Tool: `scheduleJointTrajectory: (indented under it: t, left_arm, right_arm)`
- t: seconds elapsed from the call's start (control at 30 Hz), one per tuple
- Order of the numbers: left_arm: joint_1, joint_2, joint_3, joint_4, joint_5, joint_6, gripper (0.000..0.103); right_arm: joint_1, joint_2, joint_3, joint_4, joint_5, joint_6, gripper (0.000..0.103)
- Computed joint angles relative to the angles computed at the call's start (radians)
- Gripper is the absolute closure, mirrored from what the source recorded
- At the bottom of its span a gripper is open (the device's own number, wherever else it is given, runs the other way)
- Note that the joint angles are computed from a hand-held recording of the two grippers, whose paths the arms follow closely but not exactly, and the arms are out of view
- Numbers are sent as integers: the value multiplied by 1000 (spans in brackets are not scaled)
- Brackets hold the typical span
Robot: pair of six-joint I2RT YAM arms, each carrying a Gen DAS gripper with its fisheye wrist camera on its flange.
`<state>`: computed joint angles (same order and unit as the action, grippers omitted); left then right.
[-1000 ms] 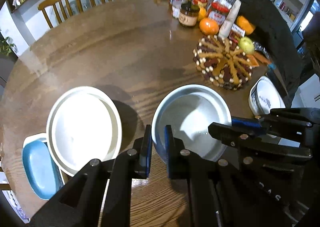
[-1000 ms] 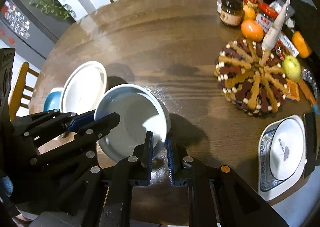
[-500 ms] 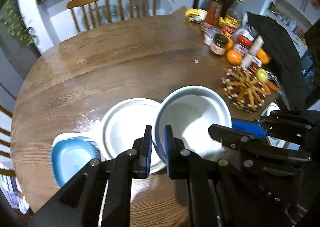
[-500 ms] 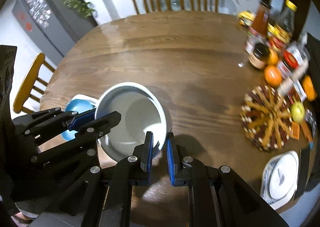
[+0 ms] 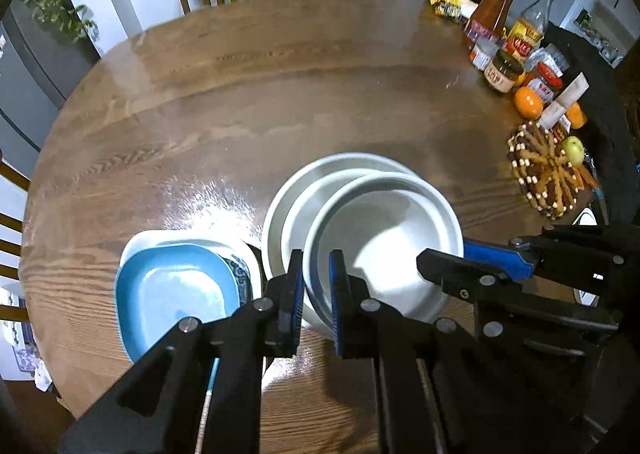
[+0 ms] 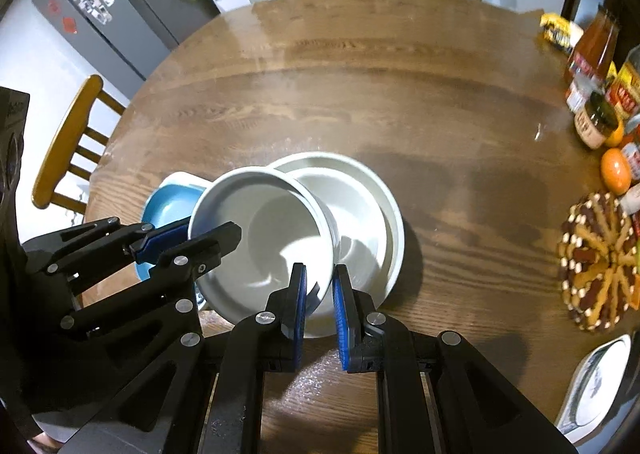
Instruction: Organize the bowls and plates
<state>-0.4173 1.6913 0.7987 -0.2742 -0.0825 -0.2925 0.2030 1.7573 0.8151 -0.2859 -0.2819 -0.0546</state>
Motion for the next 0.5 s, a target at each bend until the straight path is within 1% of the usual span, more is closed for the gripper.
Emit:
scheduleJointTrajectory:
  t: [0.23,0.5]
  left_arm:
    - [34,99,49,2,39,21,93]
    - [44,152,77,5,52,24,93]
  right_arm:
    - [0,89,55,-14,10,4,88]
    - [10,143,92,-25,14,14,88]
